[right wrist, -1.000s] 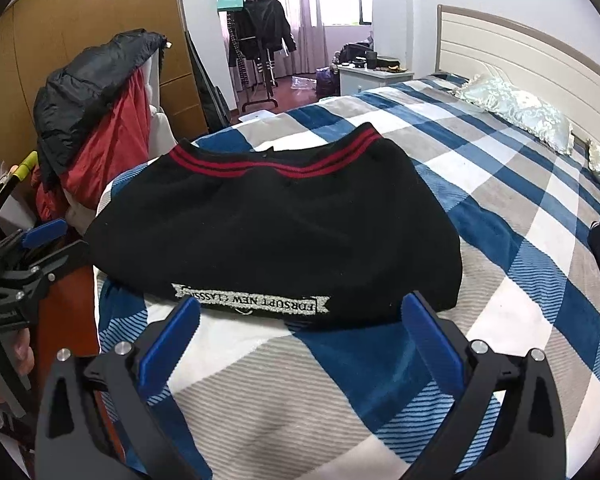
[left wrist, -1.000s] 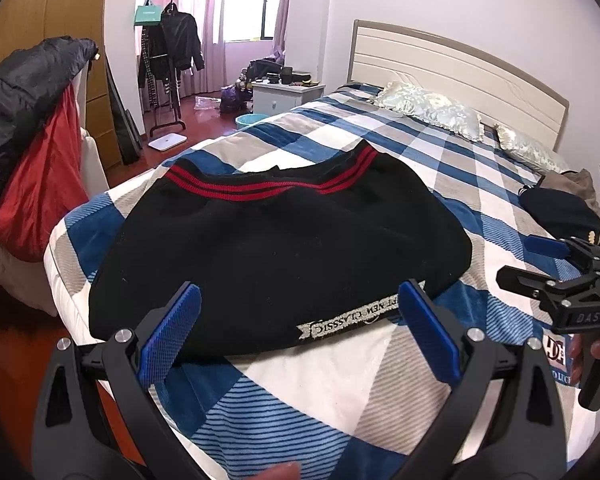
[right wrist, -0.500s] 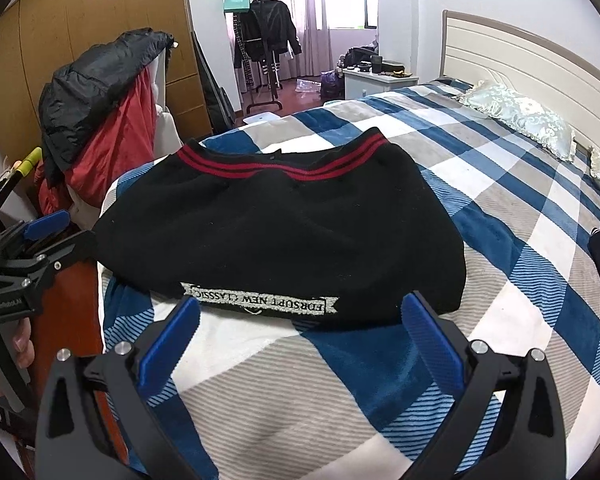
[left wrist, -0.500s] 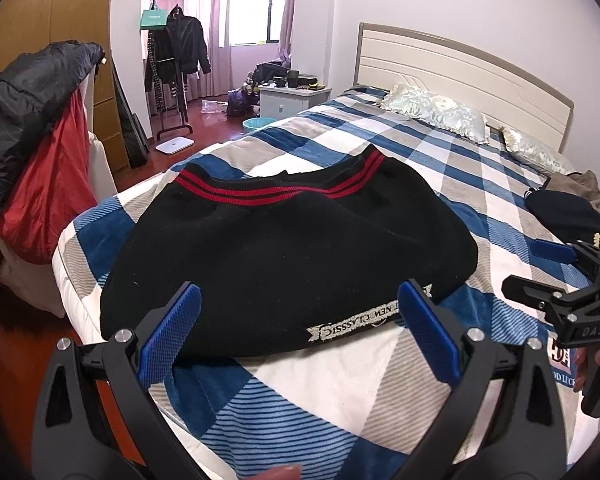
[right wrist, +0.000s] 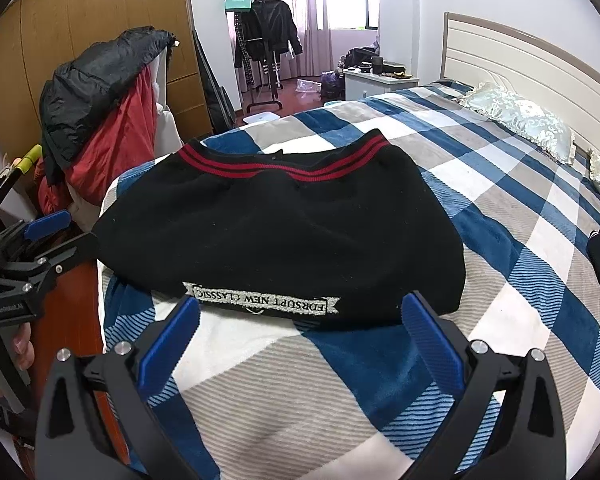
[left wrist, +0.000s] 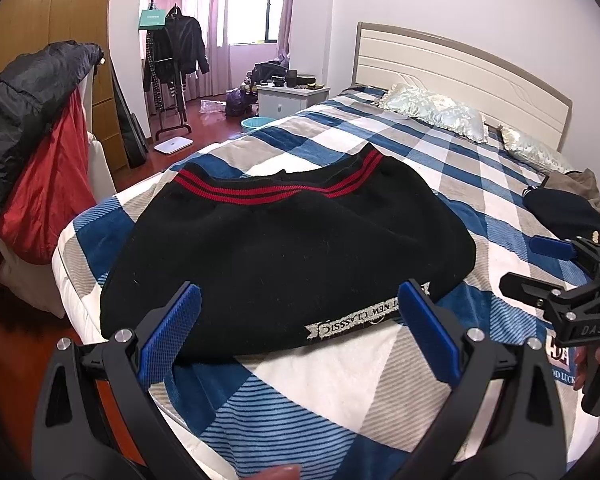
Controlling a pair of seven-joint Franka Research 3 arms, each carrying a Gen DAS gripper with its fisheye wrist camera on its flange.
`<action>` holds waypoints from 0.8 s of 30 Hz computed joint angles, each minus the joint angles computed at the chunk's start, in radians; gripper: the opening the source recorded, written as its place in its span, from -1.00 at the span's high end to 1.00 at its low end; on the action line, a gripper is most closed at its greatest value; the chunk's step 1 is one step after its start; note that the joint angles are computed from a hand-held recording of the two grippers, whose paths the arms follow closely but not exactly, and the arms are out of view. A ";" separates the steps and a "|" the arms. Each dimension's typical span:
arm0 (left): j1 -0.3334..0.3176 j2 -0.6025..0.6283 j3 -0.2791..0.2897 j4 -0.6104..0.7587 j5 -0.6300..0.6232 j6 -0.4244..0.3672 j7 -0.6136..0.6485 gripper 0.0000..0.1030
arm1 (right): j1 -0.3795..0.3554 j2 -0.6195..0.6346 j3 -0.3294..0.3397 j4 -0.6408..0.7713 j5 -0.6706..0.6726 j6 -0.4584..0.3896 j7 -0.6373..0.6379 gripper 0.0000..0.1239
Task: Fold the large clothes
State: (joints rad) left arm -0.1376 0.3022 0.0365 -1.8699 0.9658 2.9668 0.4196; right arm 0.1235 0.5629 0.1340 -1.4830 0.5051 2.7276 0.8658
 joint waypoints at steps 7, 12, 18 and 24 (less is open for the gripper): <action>0.002 -0.001 0.001 -0.004 -0.008 0.011 0.004 -0.87 | 0.000 -0.004 0.001 -0.006 -0.001 0.002 -0.003 -0.60; -0.002 0.004 0.001 -0.005 -0.020 0.020 0.021 -0.87 | 0.002 -0.003 -0.003 -0.004 -0.005 -0.004 0.001 -0.60; -0.006 0.010 0.005 0.005 -0.007 0.006 0.003 -0.87 | 0.005 -0.019 -0.006 -0.039 -0.017 0.014 -0.013 -0.60; 0.011 0.015 -0.011 0.005 -0.054 0.013 0.044 -0.87 | -0.017 -0.028 0.014 -0.046 0.028 0.010 -0.020 -0.60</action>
State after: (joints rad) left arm -0.1268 0.3171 0.0251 -1.8653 0.9122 2.9798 0.4636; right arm 0.1061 0.5352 0.1482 -1.5291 0.5330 2.7373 0.8454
